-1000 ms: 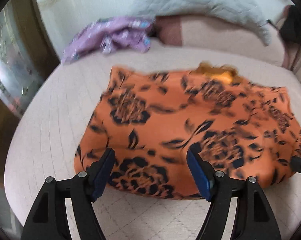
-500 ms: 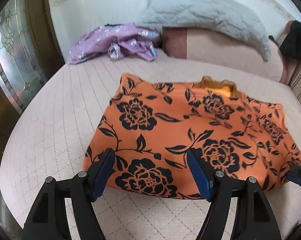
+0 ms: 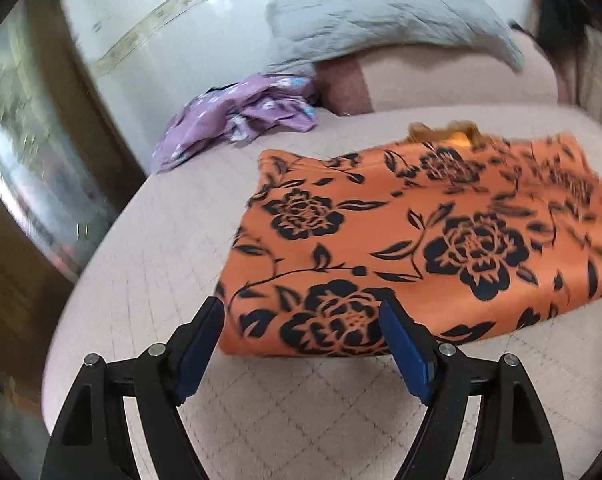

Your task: Fold small clothes

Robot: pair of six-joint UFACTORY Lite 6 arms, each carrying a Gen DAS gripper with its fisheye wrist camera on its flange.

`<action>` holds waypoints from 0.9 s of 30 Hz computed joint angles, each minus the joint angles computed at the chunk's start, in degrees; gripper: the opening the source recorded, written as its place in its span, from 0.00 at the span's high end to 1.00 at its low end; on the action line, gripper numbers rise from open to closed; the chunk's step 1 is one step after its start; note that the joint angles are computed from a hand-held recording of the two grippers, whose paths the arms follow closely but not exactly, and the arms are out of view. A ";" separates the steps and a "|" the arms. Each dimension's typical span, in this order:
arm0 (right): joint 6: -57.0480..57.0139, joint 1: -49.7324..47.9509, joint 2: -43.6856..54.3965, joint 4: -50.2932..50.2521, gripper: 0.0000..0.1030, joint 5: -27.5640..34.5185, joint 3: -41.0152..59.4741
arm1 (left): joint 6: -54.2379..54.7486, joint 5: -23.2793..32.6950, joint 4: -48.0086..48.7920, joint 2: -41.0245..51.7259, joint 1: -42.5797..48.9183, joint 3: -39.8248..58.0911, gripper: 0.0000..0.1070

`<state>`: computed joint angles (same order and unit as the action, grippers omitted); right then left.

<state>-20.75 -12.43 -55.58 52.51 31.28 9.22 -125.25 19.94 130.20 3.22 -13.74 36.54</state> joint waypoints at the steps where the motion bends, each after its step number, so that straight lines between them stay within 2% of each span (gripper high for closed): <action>1: -0.32 -0.97 -0.94 -0.33 0.37 0.92 -0.28 | 0.36 -0.82 -1.76 -1.47 0.77 -0.04 0.25; 4: -3.60 -1.79 0.38 1.81 0.37 0.91 -0.06 | -0.03 -1.64 -4.01 -5.36 1.67 -0.08 0.25; 8: -9.16 4.81 10.56 8.94 0.37 -6.21 3.45 | 6.59 -1.47 -11.65 -3.42 2.76 4.01 0.24; 11: -20.53 8.40 22.05 20.13 0.37 -10.75 8.74 | 21.24 -2.92 -24.39 4.12 4.36 11.52 0.24; 14: -38.01 7.97 35.84 36.24 0.37 -10.65 15.87 | 39.23 -4.99 -40.96 12.92 7.04 19.97 0.24; 17: -47.41 7.58 48.35 44.67 0.37 -10.38 24.17 | 55.72 -5.19 -57.46 22.48 9.38 28.46 0.24; 19: -50.56 7.51 55.45 48.29 0.37 -10.51 28.96 | 57.99 -5.68 -59.27 24.81 9.81 30.91 0.22; 21: -46.62 8.02 62.19 45.49 0.37 -12.14 33.86 | 56.11 -5.26 -56.21 26.06 9.24 31.53 0.22; 23: -36.60 9.16 69.12 35.98 0.38 -14.91 38.64 | 55.54 -4.79 -54.44 26.33 8.84 31.44 0.22; 27: -35.86 11.31 67.02 33.51 0.38 -17.63 38.19 | 72.75 -8.48 -72.94 23.00 11.77 31.35 0.22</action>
